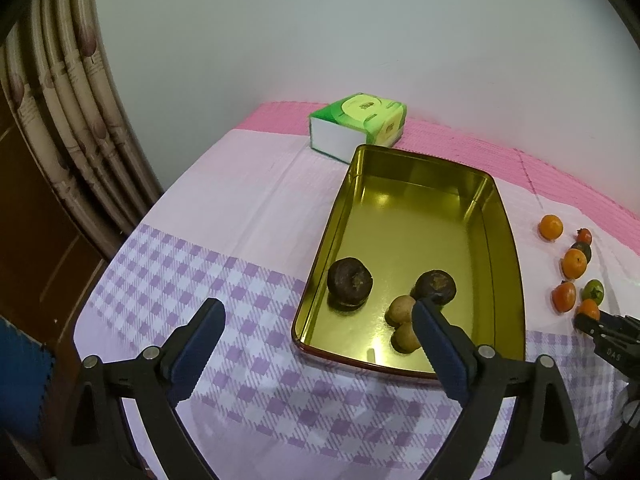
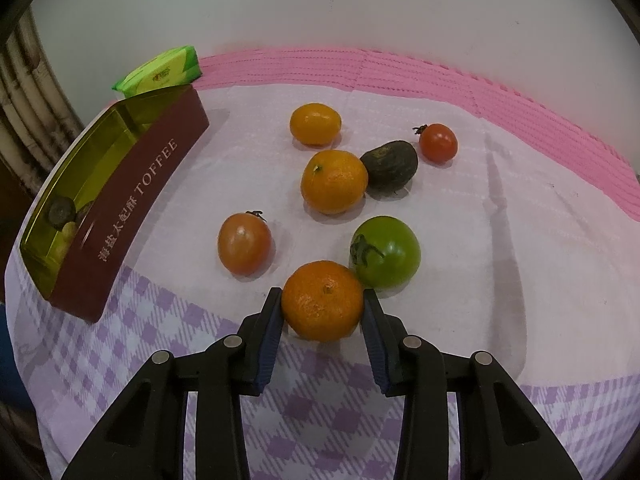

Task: Organize fruits
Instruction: 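Close the right gripper on the large mandarin, then carry the mandarin over the gold tray and open the right gripper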

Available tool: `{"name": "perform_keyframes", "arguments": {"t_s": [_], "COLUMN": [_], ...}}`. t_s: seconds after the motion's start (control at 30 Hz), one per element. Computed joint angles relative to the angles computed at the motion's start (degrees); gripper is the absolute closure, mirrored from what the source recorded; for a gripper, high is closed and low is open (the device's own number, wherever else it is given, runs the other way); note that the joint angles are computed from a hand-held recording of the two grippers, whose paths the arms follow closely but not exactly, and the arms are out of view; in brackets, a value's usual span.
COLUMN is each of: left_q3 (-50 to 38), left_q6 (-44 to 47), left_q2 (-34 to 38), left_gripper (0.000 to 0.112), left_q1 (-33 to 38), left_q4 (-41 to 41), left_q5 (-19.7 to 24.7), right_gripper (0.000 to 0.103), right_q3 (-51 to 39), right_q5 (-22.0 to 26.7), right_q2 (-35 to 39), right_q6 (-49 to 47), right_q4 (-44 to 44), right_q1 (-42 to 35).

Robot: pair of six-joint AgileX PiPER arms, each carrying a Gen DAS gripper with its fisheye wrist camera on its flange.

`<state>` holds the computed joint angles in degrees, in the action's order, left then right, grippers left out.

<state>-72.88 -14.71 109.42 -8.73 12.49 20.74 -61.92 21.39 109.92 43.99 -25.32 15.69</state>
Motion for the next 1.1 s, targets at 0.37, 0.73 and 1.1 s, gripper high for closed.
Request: {"name": "perform_keyframes", "arguments": {"t_s": [0.37, 0.73, 1.1], "left_q3": [-0.2, -1.0, -2.1], "left_q6": [-1.9, -5.1, -3.9], "left_q2": [-0.5, -0.6, 0.3], "left_gripper": [0.014, 0.01, 0.01], "left_q1": [1.8, 5.7, 8.0], "left_q4": [-0.2, -1.3, -4.5], "left_q5": [-0.1, 2.2, 2.9], "right_gripper": [0.064, 0.064, 0.064], "right_q3": [-3.1, -22.7, -38.7], "right_q5": [1.1, 7.0, 15.3], "right_q2": [-2.8, 5.6, 17.2], "right_q6": [-3.7, -19.6, -26.3], "right_q4": [3.2, 15.4, 20.6], "right_q1": [2.9, 11.6, 15.0]}}
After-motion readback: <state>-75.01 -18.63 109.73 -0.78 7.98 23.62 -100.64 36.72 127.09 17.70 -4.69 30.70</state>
